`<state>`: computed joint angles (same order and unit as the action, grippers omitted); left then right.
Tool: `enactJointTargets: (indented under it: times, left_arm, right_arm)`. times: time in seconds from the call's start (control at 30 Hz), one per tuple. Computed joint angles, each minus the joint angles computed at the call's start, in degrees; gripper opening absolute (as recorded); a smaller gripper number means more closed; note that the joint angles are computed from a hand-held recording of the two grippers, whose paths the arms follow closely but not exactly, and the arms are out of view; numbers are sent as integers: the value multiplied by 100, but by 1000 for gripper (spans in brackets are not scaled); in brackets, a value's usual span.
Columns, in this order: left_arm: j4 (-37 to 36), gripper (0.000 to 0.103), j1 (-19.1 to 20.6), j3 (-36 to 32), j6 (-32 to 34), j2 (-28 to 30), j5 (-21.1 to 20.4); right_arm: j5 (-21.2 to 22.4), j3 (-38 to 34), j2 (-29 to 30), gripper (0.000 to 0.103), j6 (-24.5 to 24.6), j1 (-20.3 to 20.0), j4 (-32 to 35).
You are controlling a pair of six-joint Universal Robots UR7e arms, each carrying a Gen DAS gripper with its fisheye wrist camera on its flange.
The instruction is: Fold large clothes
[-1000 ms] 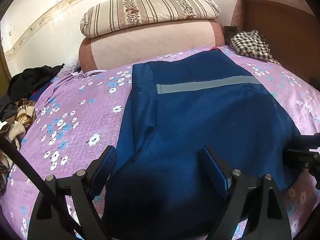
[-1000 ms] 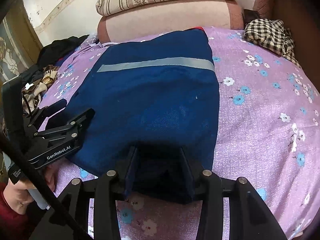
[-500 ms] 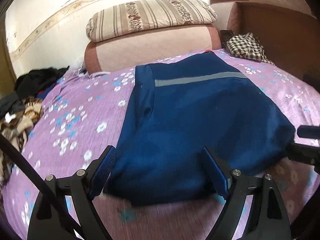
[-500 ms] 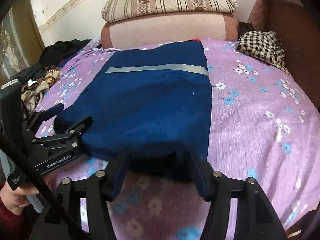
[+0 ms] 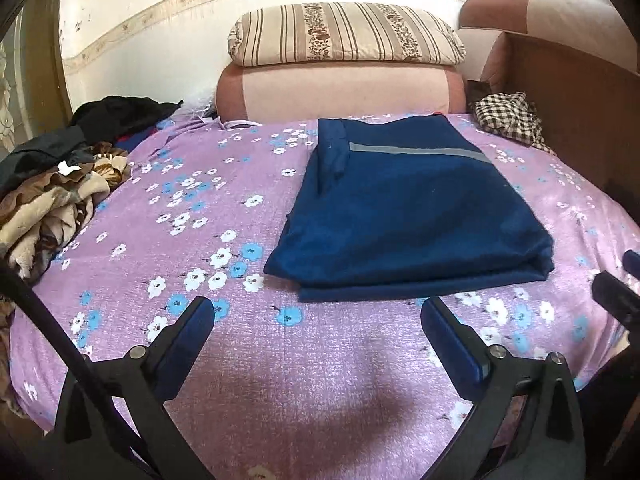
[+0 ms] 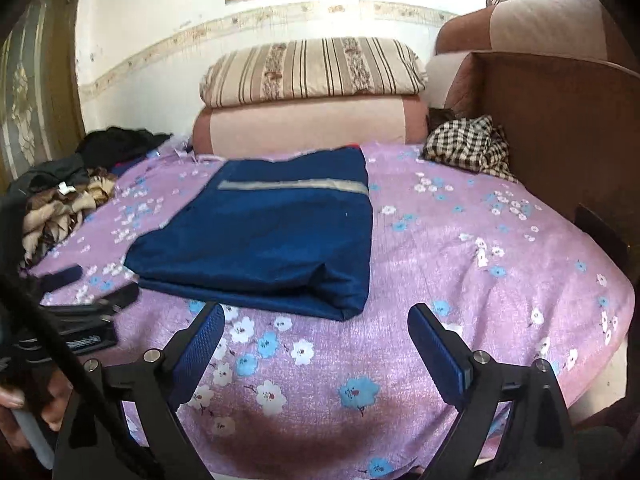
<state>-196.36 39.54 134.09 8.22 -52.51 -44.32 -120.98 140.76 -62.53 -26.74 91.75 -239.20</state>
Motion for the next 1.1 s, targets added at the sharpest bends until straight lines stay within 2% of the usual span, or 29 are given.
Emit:
enactJointTargets:
  times: [0.13, 0.2, 0.3, 0.5, 1.1]
  left_arm:
    - [304, 103, 21, -80, -155, -81, 120]
    - [62, 103, -44, -127, -51, 148, 653]
    - [-222, 103, -38, -128, 54, 262, 836]
    - [-358, 103, -8, -161, 232, 359, 937]
    - [-51, 103, 81, -220, 147, 371, 797]
  right_arm:
    - [74, 6, 7, 96, 34, 21, -101]
    - [22, -36, 87, 96, -31, 47, -147]
    - [-71, -94, 159, 96, -88, 84, -100]
    - [-117, -145, 256, 96, -176, 138, -101]
    - [-149, -189, 295, 96, -159, 105, 26]
